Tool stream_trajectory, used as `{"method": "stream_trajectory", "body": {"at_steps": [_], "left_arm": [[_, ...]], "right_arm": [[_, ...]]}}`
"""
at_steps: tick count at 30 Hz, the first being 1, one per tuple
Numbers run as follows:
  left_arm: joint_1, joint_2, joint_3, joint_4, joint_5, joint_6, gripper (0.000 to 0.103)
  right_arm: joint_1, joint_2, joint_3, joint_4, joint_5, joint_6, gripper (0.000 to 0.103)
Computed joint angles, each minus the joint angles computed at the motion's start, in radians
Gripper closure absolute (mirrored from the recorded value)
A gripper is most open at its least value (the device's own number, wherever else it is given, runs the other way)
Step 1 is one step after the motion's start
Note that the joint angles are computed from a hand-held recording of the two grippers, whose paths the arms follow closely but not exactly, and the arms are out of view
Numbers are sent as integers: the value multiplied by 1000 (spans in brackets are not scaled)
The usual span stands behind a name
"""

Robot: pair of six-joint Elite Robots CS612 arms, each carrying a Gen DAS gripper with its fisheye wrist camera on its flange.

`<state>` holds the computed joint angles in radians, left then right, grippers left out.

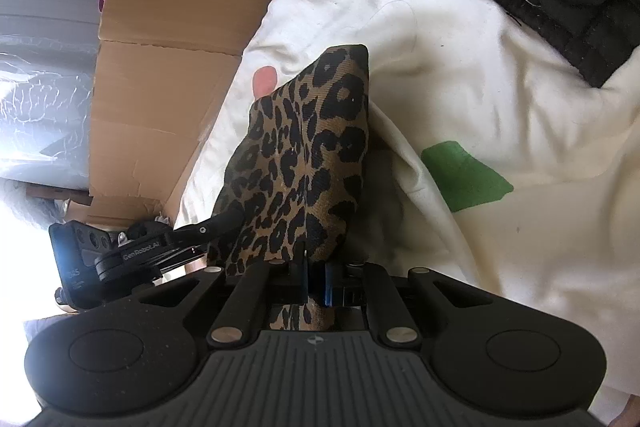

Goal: Fold clothes
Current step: 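Lift the folded leopard shorts with both tools toward the black garment stack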

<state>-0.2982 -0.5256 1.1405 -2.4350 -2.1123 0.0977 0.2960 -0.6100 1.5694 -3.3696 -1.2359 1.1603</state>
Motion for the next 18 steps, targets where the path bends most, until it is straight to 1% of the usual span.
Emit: {"method": "stream_trajectory", "body": {"at_steps": [1, 2, 5, 9, 10, 12, 14, 17, 18], "left_arm": [[-1, 1, -2, 7, 3, 3, 56], [0, 4, -7, 16, -1, 3, 52], [0, 12, -18, 37, -10, 4, 46], [-1, 16, -18, 32, -19, 14, 45], [-1, 16, -17, 28, -20, 13, 48], [-1, 13, -9, 12, -23, 8, 55], [2, 8, 1, -9, -30, -3, 66], [4, -3, 20, -44, -37, -22, 75], [4, -8, 29, -59, -38, -26, 75]], "right_arm": [[0, 1, -2, 8, 2, 3, 96], [-1, 3, -5, 16, 5, 5, 93], [0, 9, -11, 24, 6, 23, 91], [1, 23, -24, 18, 6, 39, 90], [0, 26, -26, 17, 4, 43, 90], [2, 25, -31, 27, 0, 31, 94], [4, 17, -31, 39, -6, -7, 96], [3, 5, -24, 36, -11, -35, 97], [4, 0, -21, 39, -16, -45, 97]]}}
